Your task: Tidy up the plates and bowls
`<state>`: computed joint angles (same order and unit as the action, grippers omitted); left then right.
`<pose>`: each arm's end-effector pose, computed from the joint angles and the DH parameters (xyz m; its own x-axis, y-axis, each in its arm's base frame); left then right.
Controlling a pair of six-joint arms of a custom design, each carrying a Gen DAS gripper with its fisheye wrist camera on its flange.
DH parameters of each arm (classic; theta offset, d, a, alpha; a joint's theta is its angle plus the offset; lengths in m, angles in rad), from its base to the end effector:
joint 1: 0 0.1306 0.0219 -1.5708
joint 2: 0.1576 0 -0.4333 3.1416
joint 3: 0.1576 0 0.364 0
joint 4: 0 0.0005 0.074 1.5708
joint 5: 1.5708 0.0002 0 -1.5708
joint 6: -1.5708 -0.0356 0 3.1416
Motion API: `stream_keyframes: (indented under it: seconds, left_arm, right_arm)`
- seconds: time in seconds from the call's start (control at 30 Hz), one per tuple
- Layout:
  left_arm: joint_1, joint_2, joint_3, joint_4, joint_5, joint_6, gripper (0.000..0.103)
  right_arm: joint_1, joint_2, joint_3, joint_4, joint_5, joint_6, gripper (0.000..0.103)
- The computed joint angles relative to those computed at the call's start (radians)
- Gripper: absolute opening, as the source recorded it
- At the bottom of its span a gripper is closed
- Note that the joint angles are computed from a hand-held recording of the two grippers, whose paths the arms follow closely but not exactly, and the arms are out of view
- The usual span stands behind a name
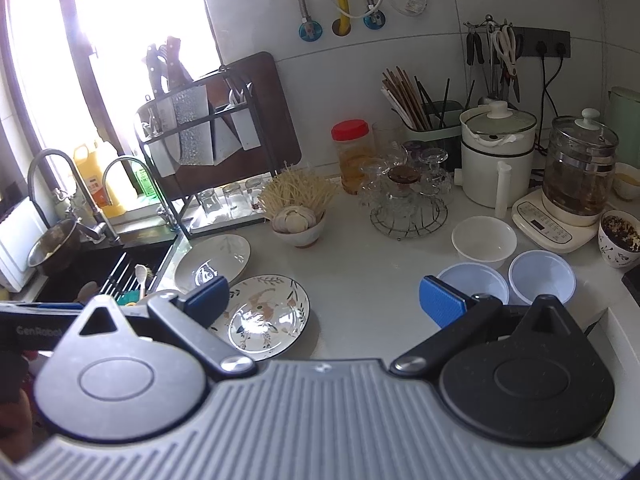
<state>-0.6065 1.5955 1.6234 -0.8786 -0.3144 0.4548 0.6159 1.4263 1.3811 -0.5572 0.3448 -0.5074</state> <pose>0.4458 -0.2965 0.4857 -0.7194 -0.0094 -0.6945 0.0651 0.9946 -0.0809 0.3988 0.2669 0.4863 -0.5580 0.1654 -0.8132 -0.0517 0.9711 0.2330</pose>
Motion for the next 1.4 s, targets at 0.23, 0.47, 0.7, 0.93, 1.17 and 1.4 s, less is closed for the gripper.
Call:
stream_keyframes:
  seconds: [0.23,0.47,0.7,0.93,1.17,1.4]
  left_arm:
    - [0.002,-0.009,-0.019,0.016,0.003,0.008,0.100]
    - [0.006,-0.014,-0.022,0.017,0.009,0.011,0.100]
    - [0.016,-0.022,-0.031,0.017,0.018,0.004,0.100]
    - [0.032,-0.032,-0.047,0.021,0.038,-0.004,0.100]
    - [0.038,-0.040,-0.066,0.031,0.050,-0.026,0.100]
    - [0.038,-0.048,-0.086,0.044,0.057,-0.022,0.100]
  right_arm:
    - [0.005,0.003,0.008,-0.007,0.011,-0.005,0.103]
    - [0.004,0.004,0.009,0.000,-0.007,-0.013,0.103]
    - [0.016,0.014,0.018,0.003,-0.011,-0.019,0.103]
    - [0.032,0.024,0.032,-0.019,-0.006,-0.028,0.103]
    - [0.037,0.027,0.031,-0.019,-0.053,-0.064,0.103]
    - [0.054,0.036,0.054,-0.087,-0.006,-0.067,0.103]
